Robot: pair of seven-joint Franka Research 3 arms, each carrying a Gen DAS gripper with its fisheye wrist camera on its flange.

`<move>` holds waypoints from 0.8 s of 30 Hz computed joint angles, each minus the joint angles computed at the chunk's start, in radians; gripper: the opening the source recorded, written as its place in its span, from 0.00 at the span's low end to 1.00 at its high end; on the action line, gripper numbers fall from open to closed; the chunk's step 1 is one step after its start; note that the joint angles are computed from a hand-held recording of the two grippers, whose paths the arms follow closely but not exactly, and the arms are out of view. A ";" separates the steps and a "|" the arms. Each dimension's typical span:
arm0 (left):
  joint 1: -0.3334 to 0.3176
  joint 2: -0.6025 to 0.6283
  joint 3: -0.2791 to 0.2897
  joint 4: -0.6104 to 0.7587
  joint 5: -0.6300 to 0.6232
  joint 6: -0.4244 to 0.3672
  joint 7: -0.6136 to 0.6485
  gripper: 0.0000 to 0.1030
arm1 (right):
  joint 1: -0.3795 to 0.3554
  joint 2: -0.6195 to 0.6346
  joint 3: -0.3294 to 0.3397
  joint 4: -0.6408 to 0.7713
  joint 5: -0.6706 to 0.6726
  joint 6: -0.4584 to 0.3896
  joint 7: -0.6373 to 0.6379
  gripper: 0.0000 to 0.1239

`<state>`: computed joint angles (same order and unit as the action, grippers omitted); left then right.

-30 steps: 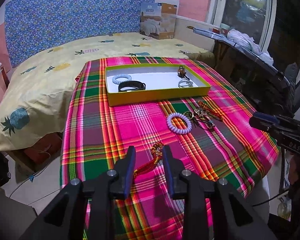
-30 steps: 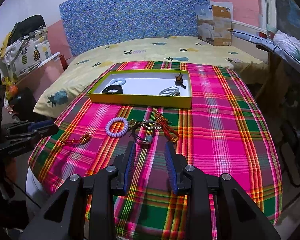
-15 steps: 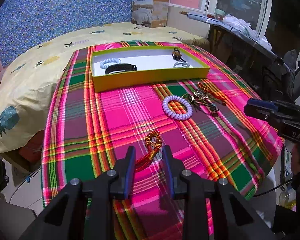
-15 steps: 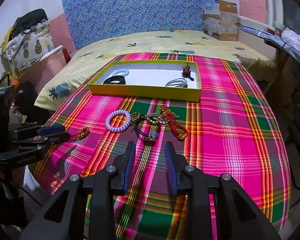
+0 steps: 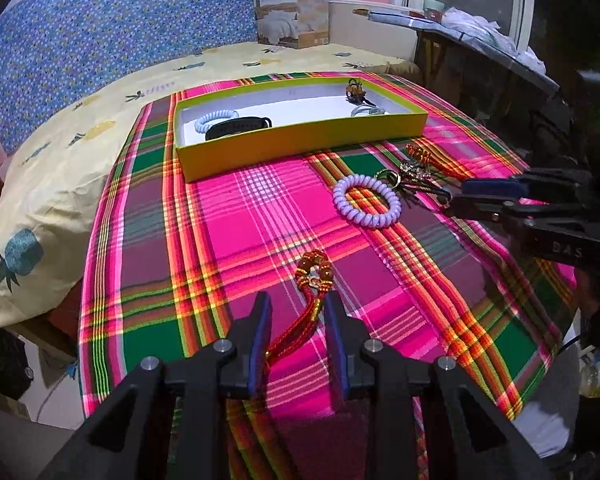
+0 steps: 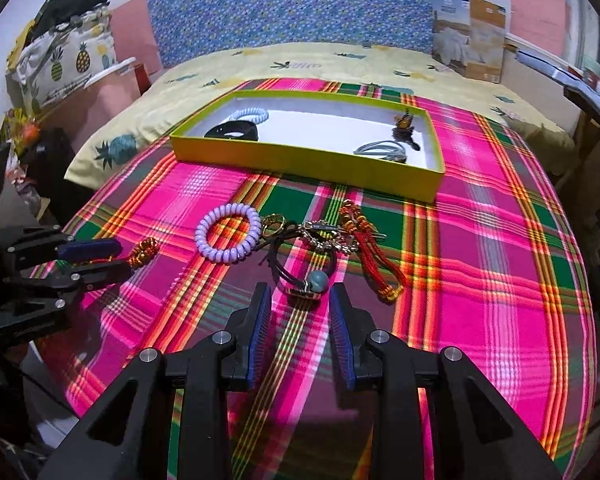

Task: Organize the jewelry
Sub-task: 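Grasp the red tassel keychain with the left tool while the right tool grasps the black cord keychain, then carry the red tassel and black cord keychains toward the white box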

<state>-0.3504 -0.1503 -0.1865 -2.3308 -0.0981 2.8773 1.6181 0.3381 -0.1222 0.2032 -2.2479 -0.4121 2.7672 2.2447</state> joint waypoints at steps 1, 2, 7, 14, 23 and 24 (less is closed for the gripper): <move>0.004 0.002 -0.004 0.001 0.012 0.002 -0.008 0.28 | 0.001 0.010 -0.002 0.007 0.005 -0.001 -0.010 0.25; 0.008 0.003 -0.008 0.001 0.024 0.004 -0.016 0.28 | 0.003 0.017 -0.003 0.013 0.006 -0.004 -0.015 0.25; 0.014 0.014 -0.012 0.011 0.051 0.009 -0.035 0.28 | 0.014 0.047 -0.016 0.040 0.001 -0.026 -0.024 0.25; 0.019 0.023 -0.016 0.018 0.070 0.019 -0.057 0.08 | 0.028 0.061 -0.037 0.053 0.036 -0.030 -0.037 0.25; 0.008 0.015 -0.005 0.009 0.021 0.026 -0.036 0.06 | 0.029 0.042 -0.036 0.030 0.049 -0.012 -0.025 0.16; 0.006 0.012 -0.004 0.006 0.014 0.026 -0.033 0.06 | 0.028 0.036 -0.035 0.023 0.054 -0.006 -0.025 0.16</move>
<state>-0.3444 -0.1385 -0.1901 -2.3252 -0.0840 2.9032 1.5856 0.3661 -0.0865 0.1682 -2.2248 -0.3585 2.7607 2.2198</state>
